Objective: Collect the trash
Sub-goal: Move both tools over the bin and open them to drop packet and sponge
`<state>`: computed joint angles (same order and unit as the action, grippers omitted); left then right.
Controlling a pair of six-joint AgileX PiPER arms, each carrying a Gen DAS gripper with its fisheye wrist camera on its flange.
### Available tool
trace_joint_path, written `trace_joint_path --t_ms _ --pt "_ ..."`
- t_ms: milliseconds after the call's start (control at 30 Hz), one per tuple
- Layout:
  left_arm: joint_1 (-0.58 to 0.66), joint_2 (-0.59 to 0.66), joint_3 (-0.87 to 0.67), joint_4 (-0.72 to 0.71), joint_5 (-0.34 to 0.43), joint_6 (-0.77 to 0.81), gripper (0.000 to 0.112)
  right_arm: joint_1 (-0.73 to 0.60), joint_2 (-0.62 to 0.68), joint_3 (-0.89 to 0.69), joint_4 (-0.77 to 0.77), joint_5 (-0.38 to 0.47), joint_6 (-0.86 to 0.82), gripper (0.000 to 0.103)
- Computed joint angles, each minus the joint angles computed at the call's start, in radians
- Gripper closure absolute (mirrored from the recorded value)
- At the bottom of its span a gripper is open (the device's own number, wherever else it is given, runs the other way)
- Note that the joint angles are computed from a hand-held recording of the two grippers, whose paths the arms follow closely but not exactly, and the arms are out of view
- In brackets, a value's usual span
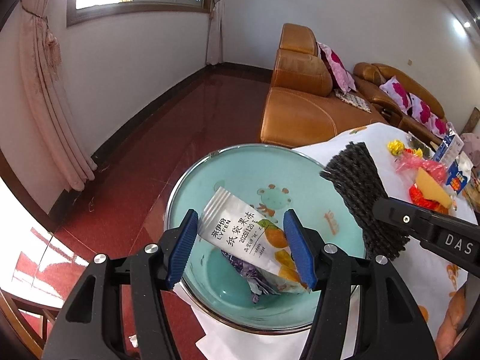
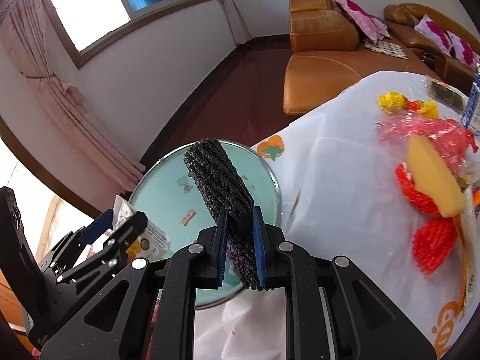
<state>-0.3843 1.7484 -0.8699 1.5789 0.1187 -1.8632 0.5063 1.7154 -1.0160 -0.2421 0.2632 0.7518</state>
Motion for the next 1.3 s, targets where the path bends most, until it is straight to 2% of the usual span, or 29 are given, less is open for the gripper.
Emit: trace_joint_path --t_ms 167,333,600,733,800,867,933,967,1000,1067,1133,1300 --pt "0.016 0.031 -0.007 0.026 -0.017 -0.014 0.053 -0.005 0.047 -0.032 0.082 0.006 -0.090 0.085" --pt "0.021 0.051 -0.011 0.038 -0.026 -0.020 0.053 0.000 0.081 -0.058 0.105 0.012 -0.112 0.085" --pt "0.020 0.067 -0.020 -0.054 -0.021 0.076 0.052 -0.007 0.091 -0.070 0.163 0.013 -0.177 0.082" --pt "0.013 0.067 -0.027 -0.182 -0.008 0.206 0.052 -0.007 0.086 -0.065 0.164 0.009 -0.179 0.075" --pt "0.007 0.064 -0.029 -0.222 0.002 0.249 0.052 -0.009 0.083 -0.062 0.174 0.005 -0.191 0.073" --pt "0.006 0.060 -0.029 -0.246 0.005 0.273 0.051 -0.012 0.079 -0.057 0.191 0.001 -0.208 0.068" --pt "0.003 0.056 -0.032 -0.304 0.011 0.329 0.050 -0.017 0.072 -0.050 0.227 -0.006 -0.244 0.064" --pt "-0.004 0.057 -0.038 -0.344 0.022 0.363 0.044 -0.018 0.066 -0.046 0.236 -0.008 -0.254 0.063" --pt "-0.006 0.054 -0.038 -0.346 0.030 0.361 0.038 -0.017 0.061 -0.042 0.234 -0.012 -0.252 0.061" --pt "-0.013 0.045 -0.031 -0.306 0.047 0.321 0.035 -0.016 0.045 -0.030 0.225 -0.024 -0.242 0.053" --pt "-0.016 0.035 -0.024 -0.288 0.055 0.305 0.032 -0.018 0.033 -0.020 0.248 -0.037 -0.263 0.048" --pt "-0.019 0.007 -0.009 -0.269 0.079 0.269 0.026 -0.019 0.007 -0.001 0.226 -0.048 -0.238 0.042"
